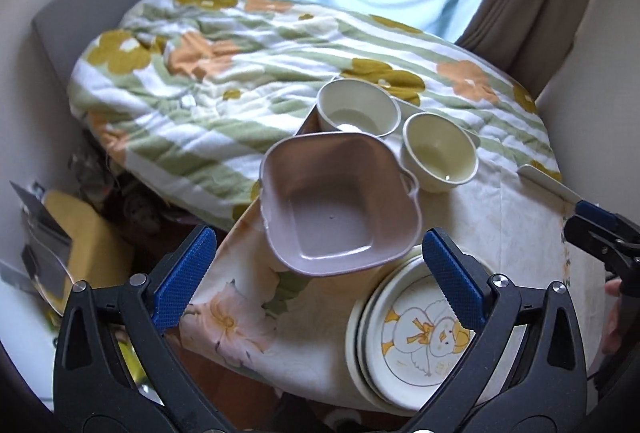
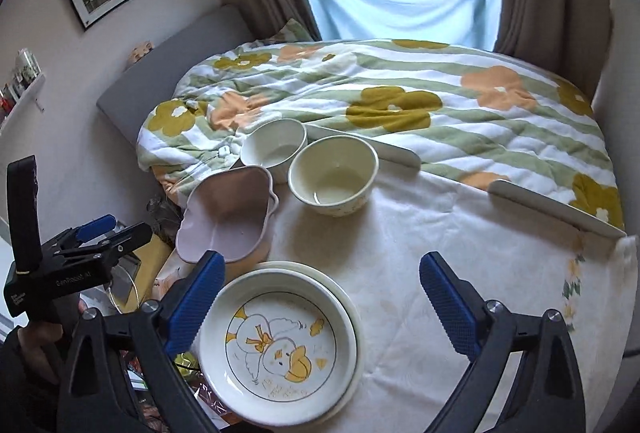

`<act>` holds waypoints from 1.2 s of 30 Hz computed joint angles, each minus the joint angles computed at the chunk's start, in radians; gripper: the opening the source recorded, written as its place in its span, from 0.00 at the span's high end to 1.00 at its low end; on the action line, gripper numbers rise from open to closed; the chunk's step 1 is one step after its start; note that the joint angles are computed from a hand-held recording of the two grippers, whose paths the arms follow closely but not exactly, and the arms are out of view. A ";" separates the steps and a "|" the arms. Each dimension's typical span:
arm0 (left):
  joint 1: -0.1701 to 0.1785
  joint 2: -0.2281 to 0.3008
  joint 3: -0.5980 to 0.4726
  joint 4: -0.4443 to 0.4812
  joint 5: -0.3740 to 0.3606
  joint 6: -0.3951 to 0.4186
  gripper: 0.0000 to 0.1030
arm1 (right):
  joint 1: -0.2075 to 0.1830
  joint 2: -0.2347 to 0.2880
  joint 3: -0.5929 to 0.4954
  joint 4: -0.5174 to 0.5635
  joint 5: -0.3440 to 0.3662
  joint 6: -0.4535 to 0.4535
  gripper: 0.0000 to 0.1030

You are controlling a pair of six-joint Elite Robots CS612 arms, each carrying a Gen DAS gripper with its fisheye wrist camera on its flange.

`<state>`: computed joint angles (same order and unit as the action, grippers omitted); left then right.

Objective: Organize plates and bowls

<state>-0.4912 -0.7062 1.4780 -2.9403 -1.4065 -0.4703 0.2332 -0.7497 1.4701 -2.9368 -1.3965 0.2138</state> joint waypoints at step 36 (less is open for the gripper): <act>0.092 0.161 -0.219 0.207 -0.238 0.071 0.83 | 0.055 0.263 -0.407 0.349 0.090 0.058 0.88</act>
